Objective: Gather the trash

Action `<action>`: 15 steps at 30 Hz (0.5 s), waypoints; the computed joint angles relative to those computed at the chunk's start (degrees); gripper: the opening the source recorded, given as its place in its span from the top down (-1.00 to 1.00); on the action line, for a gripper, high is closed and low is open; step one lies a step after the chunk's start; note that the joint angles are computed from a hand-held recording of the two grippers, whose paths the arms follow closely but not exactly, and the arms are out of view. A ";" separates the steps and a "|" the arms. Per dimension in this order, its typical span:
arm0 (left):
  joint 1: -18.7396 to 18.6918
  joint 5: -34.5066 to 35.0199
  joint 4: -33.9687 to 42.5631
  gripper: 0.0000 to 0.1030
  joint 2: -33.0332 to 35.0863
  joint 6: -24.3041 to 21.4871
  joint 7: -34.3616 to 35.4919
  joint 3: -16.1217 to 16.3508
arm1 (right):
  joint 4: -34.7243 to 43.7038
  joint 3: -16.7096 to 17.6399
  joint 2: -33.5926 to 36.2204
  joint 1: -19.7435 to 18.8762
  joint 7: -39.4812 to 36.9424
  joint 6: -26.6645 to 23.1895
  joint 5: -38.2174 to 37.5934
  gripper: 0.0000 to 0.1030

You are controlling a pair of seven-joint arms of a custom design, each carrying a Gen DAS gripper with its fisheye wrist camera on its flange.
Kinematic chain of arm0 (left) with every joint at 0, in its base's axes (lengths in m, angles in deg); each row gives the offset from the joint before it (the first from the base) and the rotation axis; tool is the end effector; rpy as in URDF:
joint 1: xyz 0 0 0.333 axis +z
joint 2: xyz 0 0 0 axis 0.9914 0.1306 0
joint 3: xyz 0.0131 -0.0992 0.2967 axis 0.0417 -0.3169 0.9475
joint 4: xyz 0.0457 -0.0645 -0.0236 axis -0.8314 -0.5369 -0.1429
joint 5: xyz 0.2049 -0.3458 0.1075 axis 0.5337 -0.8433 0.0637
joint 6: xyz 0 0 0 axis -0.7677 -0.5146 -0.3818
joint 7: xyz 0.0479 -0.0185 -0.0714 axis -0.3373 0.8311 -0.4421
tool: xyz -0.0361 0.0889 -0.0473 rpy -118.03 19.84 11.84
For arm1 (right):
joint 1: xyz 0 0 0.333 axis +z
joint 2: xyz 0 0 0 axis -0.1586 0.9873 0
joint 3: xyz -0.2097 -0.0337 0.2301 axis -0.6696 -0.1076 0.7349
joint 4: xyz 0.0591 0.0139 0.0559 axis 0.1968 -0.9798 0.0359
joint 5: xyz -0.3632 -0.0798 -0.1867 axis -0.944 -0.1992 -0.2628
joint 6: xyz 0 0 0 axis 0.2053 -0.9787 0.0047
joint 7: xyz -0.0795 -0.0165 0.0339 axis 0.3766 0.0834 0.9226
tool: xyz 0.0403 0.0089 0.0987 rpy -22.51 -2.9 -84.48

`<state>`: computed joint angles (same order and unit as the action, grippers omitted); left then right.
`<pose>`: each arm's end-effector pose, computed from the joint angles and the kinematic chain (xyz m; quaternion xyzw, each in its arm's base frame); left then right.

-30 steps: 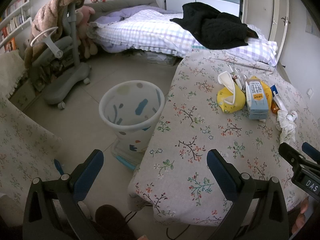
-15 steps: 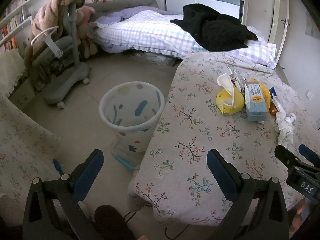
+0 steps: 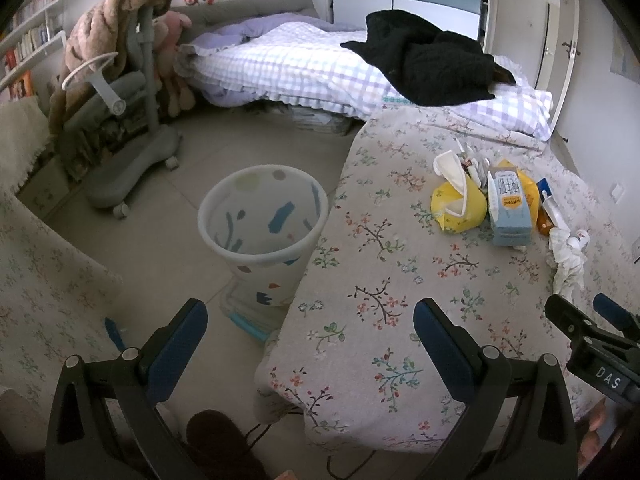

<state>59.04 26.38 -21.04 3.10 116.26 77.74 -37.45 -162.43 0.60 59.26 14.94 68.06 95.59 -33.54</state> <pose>0.6120 -0.3956 0.4670 -0.6453 0.6812 -0.2380 0.2508 0.6166 0.3304 0.4541 -0.6113 0.7155 -0.2204 0.2564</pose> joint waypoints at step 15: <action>-0.01 -0.35 1.86 -1.00 1.02 1.04 -2.28 0.48 | 1.55 1.01 -0.28 -2.19 -4.87 -0.28 5.55 -0.99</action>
<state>59.03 26.04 -19.18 4.12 117.29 75.46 -36.96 -160.88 1.61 58.97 12.76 63.19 95.31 -27.99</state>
